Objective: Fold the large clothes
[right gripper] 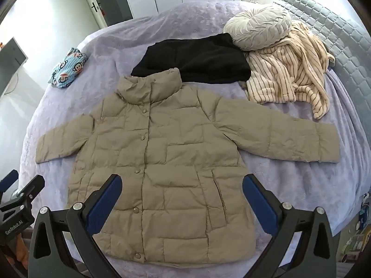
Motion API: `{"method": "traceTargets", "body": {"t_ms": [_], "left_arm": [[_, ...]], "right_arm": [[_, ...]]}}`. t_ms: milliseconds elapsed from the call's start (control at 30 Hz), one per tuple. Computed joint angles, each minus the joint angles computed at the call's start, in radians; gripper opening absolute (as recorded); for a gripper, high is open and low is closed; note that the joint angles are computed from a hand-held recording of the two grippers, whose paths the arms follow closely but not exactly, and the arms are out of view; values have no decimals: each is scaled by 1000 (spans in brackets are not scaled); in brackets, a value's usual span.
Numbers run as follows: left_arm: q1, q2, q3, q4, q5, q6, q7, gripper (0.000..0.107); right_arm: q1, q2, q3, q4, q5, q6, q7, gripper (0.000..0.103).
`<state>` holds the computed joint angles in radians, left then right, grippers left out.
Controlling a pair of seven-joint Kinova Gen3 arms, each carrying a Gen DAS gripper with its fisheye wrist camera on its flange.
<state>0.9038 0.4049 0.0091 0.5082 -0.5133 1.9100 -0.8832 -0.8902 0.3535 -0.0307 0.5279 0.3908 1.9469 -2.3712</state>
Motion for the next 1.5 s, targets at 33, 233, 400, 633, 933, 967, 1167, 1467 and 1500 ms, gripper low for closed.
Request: {"method": "traceTargets", "body": {"t_ms": [33, 233, 400, 633, 933, 967, 1167, 1467, 1500], "left_arm": [[-4, -3, 1, 6, 6, -4, 7, 103], [3, 21, -9, -24, -12, 17, -6, 103], [-10, 29, -17, -39, 2, 24, -8, 103], [-19, 40, -24, -53, 21, 33, -16, 103], [-25, 49, -29, -67, 32, 40, -23, 103], [-25, 50, -30, -68, 32, 41, -23, 103], [-31, 53, -31, -62, 39, 36, -22, 103], [-38, 47, -28, -48, 43, 27, -27, 103], [-38, 47, -27, -48, 43, 27, -27, 103]], "right_arm": [[-2, 3, 0, -1, 3, -1, 2, 103], [-16, 23, 11, -21, 12, 6, 11, 103], [-10, 34, 15, -37, 8, 15, 22, 103], [7, 52, 27, -57, -12, 24, 32, 103], [11, 45, 26, -30, -16, 13, 22, 103], [13, 45, 25, -29, -17, 12, 22, 103], [17, 42, 21, -16, -20, 4, 17, 103], [22, 45, 22, -22, -24, 6, 20, 103], [21, 49, 22, -32, -23, 12, 24, 103]]}}
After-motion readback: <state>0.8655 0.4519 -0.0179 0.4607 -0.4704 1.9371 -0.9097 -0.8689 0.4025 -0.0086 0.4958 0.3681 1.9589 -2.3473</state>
